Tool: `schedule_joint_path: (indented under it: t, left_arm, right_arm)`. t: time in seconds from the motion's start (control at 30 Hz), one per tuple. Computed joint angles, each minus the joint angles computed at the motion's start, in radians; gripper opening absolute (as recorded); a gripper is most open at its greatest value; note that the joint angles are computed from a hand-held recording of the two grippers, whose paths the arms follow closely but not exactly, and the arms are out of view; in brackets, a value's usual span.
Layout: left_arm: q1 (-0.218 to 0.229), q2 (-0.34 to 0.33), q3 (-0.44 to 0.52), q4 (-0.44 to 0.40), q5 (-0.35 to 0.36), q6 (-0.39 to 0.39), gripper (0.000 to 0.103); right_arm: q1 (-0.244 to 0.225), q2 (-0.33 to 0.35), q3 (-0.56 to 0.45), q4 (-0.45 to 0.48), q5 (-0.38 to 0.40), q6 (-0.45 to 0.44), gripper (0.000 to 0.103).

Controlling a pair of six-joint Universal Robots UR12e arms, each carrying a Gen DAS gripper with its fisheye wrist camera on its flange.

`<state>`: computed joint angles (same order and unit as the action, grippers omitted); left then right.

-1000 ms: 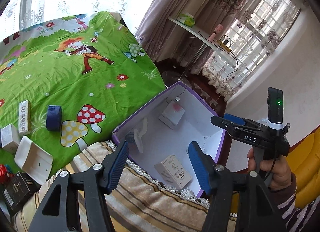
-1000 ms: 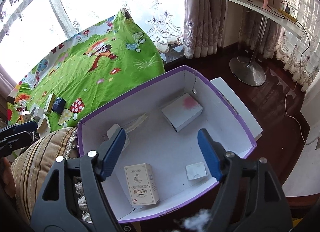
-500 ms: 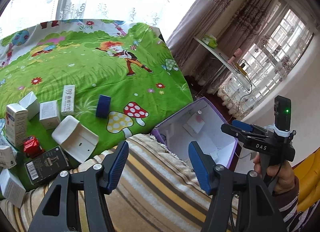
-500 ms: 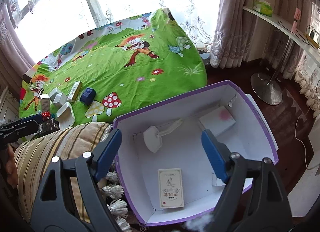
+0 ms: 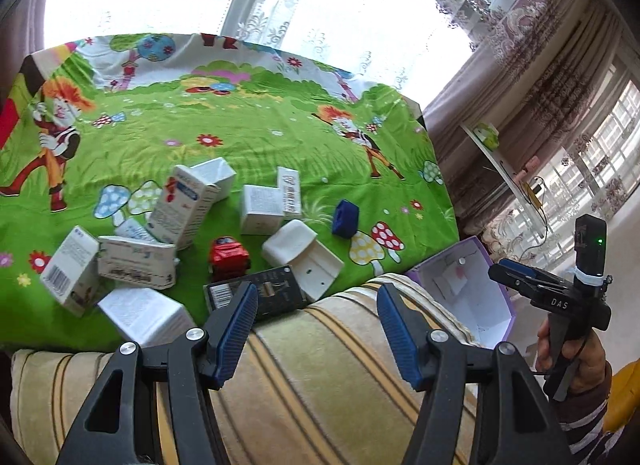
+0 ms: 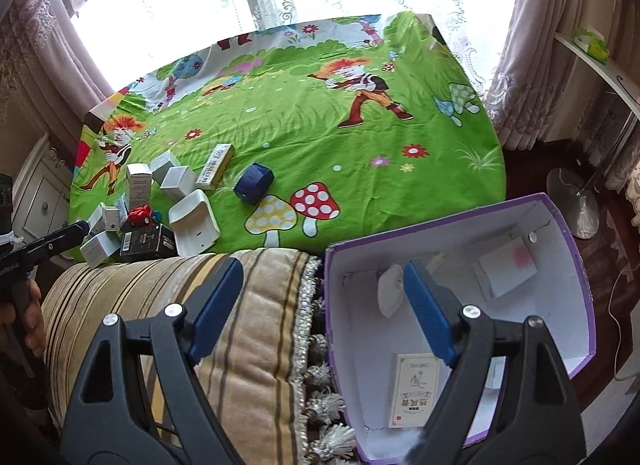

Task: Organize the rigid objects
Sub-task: 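Withdraw both tools from the purple box back toward the pile, then grasp the red toy car with the right tool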

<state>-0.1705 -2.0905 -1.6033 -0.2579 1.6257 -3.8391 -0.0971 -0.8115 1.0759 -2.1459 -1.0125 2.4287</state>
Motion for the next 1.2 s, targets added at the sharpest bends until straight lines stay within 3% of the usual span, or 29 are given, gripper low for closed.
schedule_joint_path:
  t: [0.2, 0.43, 0.6, 0.73, 0.87, 1.03, 1.2]
  left_arm:
    - [0.039, 0.039, -0.078, 0.023, -0.004, -0.115, 0.065]
    - [0.093, 0.05, -0.131, 0.04, -0.071, -0.296, 0.074]
    - [0.126, 0.046, -0.154, 0.07, -0.125, -0.404, 0.075]
    - [0.145, 0.042, -0.173, 0.1, -0.162, -0.478, 0.075]
    - [0.158, 0.036, -0.185, 0.136, -0.186, -0.535, 0.075]
    - [0.171, 0.023, -0.19, 0.163, -0.212, -0.583, 0.075]
    - [0.177, 0.014, -0.191, 0.178, -0.225, -0.604, 0.075]
  right_arm:
    - [0.032, -0.009, -0.001, 0.039, 0.008, -0.062, 0.084]
    - [0.08, -0.012, -0.015, 0.098, -0.012, -0.143, 0.084]
    - [0.119, 0.011, -0.079, 0.238, -0.027, -0.172, 0.084]
    - [0.15, 0.017, -0.094, 0.277, -0.048, -0.198, 0.084]
    - [0.18, 0.037, -0.133, 0.354, -0.064, -0.223, 0.084]
    - [0.216, 0.098, -0.241, 0.521, -0.103, -0.199, 0.084]
    - [0.247, 0.126, -0.277, 0.553, -0.148, -0.178, 0.084]
